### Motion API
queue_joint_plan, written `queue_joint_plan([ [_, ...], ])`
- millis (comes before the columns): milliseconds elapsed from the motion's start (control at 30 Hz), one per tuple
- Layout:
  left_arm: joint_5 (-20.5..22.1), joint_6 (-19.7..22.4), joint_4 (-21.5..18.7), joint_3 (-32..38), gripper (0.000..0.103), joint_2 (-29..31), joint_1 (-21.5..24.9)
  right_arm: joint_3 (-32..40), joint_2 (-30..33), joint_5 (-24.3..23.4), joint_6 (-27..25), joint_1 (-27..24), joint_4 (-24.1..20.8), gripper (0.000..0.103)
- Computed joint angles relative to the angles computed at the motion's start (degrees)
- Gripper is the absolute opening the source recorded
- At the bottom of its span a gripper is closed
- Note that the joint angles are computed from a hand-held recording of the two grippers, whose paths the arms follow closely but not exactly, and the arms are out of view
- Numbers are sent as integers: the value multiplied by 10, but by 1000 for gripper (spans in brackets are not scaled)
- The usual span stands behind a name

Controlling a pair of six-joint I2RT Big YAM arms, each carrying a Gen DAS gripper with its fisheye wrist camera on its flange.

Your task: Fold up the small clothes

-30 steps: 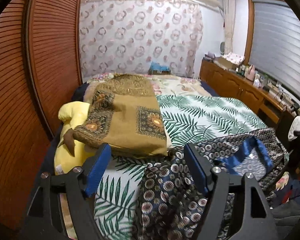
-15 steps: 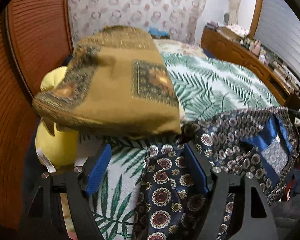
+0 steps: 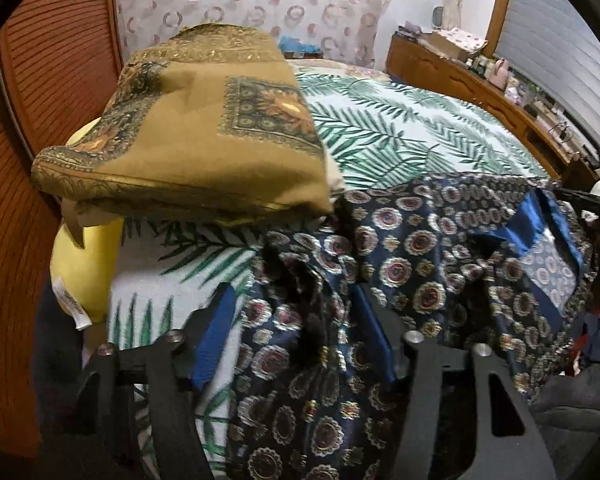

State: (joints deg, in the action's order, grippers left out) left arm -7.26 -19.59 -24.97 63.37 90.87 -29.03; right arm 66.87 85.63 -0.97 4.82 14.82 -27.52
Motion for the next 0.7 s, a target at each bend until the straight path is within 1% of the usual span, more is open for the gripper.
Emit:
queue_joint_plan([
  [67, 2, 0, 1, 0, 54, -1, -4, 5, 6, 6, 0, 1, 0, 35],
  [100, 2, 0, 1, 1, 54, 0, -4, 8, 8, 12, 1, 2, 0, 39],
  [167, 2, -1, -1, 6, 54, 5, -3, 13, 14, 25, 1, 5, 0, 42],
  [233, 7, -3, -1, 10, 54, 8, 0, 14, 17, 25, 3, 6, 1, 43],
  [300, 13, -3, 6, 12, 43, 9, 2, 15, 18, 27, 2, 7, 2, 44],
  [333, 20, -5, 11, 10, 27, 9, 4, 15, 19, 29, 0, 8, 3, 44],
  [367, 29, -11, 17, 8, 15, 8, 7, 13, 18, 29, -1, 8, 5, 44],
  [400, 28, -15, 19, 7, 9, 6, 6, 8, 14, 25, -3, 7, 10, 44],
  [433, 20, -12, 21, 5, 8, 4, 2, 3, 12, 18, -7, 6, 15, 44],
  [467, 7, -7, 27, 1, 8, -2, -5, -1, 9, 15, -10, 5, 20, 40],
  [500, 0, -6, 29, -1, 7, -7, -9, -7, 6, 9, -12, 5, 29, 29],
  [533, -3, -6, 33, -4, 7, -13, -13, -15, 1, 1, -14, 5, 38, 25],
  [567, -6, -5, 40, -8, 7, -21, -17, -21, -3, -6, -16, 5, 44, 14],
  [600, -13, -3, 45, -11, 7, -29, -21, -27, -7, -16, -17, 4, 47, 8],
  [700, -26, 5, 65, -20, 7, -55, -32, -55, -30, -34, -6, 1, 72, 4],
])
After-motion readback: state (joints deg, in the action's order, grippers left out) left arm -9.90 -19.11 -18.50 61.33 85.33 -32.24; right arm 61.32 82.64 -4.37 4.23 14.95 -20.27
